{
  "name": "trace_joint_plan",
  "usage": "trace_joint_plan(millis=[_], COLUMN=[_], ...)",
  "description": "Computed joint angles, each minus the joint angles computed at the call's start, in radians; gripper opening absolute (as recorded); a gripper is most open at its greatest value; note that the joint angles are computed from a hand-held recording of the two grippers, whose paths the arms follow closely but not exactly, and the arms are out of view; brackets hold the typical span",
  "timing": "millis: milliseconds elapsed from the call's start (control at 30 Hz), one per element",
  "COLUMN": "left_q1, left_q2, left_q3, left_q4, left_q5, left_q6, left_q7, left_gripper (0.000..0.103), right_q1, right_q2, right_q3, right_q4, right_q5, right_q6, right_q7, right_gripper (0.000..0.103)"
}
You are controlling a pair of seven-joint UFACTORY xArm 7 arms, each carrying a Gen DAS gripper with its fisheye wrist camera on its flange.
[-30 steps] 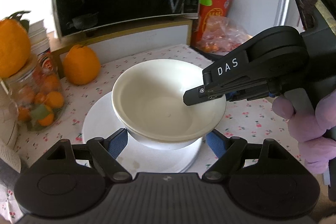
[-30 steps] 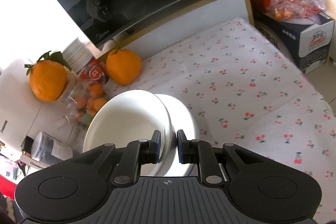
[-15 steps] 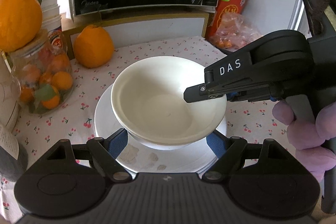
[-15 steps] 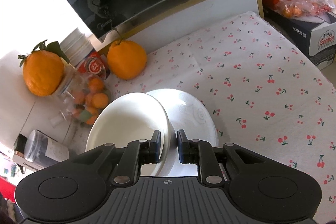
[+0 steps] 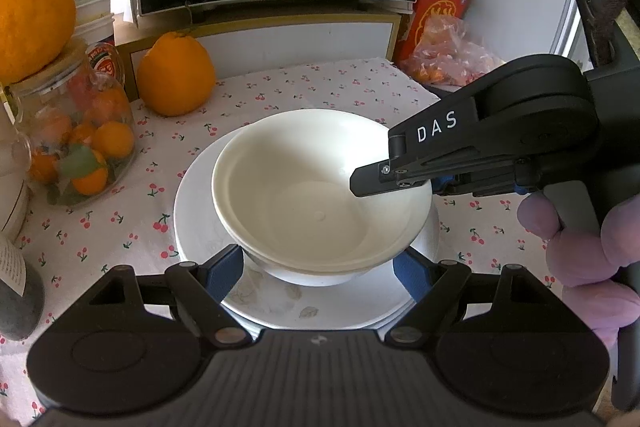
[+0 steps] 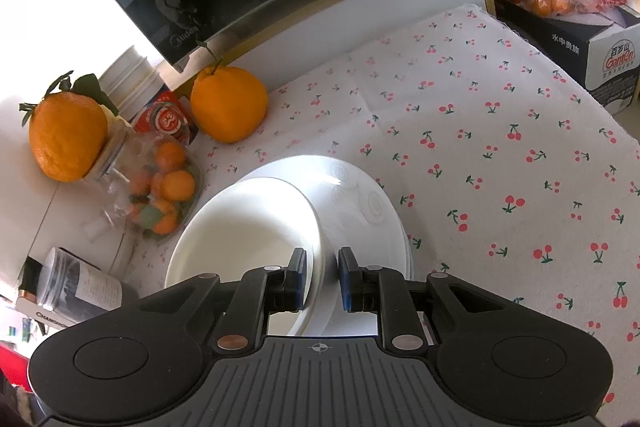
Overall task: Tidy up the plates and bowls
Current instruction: 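Lift the nested bowls with both grippers and carry them over the plate stack, then lower the nested bowls onto the plate stack and open both grippers, then withdraw both grippers from the plate and bowl stack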
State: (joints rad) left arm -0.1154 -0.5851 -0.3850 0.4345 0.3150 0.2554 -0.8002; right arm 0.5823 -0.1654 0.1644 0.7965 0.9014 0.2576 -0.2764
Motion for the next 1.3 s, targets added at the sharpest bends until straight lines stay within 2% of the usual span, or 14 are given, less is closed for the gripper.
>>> trace_joint_plan(millis=[133,167,200,233,267,367,567,700,933,1033,1100,1300], left_q1=[0.001,0.005,0.014,0.020,0.027,0.020,0.005,-0.011,-0.066,-0.077,-0.089,-0.121], left_q2=[0.001,0.001,0.000,0.000,-0.005,-0.011,-0.018,-0.033,-0.077,-0.100,-0.111,-0.148], left_q3=[0.000,-0.006,-0.017,-0.025,-0.035,-0.032,-0.025,-0.018,-0.004,-0.015,-0.016,-0.026], left_q4=[0.001,0.003,0.010,0.016,0.019,0.022,0.029,0.027,0.016,0.018,0.019,0.026], left_q5=[0.003,0.005,0.012,0.020,0.032,0.050,0.066,0.068,0.040,0.024,0.012,-0.023], left_q6=[0.001,0.006,0.020,0.032,0.041,0.056,0.091,0.110,0.169,0.212,0.238,0.342], left_q7=[-0.001,-0.005,-0.011,-0.015,-0.022,-0.017,-0.019,-0.013,0.007,-0.012,-0.023,-0.077], left_gripper=[0.080,0.081,0.087,0.090,0.093,0.096,0.099,0.102,0.102,0.103,0.103,0.103], right_q1=[0.003,0.003,-0.001,-0.003,0.000,0.005,0.024,0.024,0.016,-0.002,-0.032,-0.037], right_q2=[0.002,0.002,0.002,0.002,0.001,-0.008,-0.025,-0.042,-0.087,-0.116,-0.139,-0.223], right_q3=[-0.001,-0.002,-0.001,-0.001,-0.003,-0.006,-0.016,-0.017,-0.032,-0.036,-0.026,-0.059], right_q4=[0.001,0.002,0.003,0.004,0.004,0.001,-0.001,-0.009,-0.047,-0.072,-0.092,-0.161], right_q5=[0.012,0.014,0.006,0.005,0.016,0.040,0.103,0.102,0.012,-0.079,-0.176,-0.336], right_q6=[-0.003,0.001,0.006,0.008,0.005,-0.008,-0.026,-0.037,-0.056,-0.049,-0.032,-0.003], right_q7=[-0.006,-0.007,0.001,0.001,-0.008,-0.032,-0.115,-0.118,-0.063,-0.012,0.054,0.106], right_gripper=[0.019,0.019,0.020,0.025,0.035,0.055,0.070,0.074,0.080,0.080,0.080,0.080])
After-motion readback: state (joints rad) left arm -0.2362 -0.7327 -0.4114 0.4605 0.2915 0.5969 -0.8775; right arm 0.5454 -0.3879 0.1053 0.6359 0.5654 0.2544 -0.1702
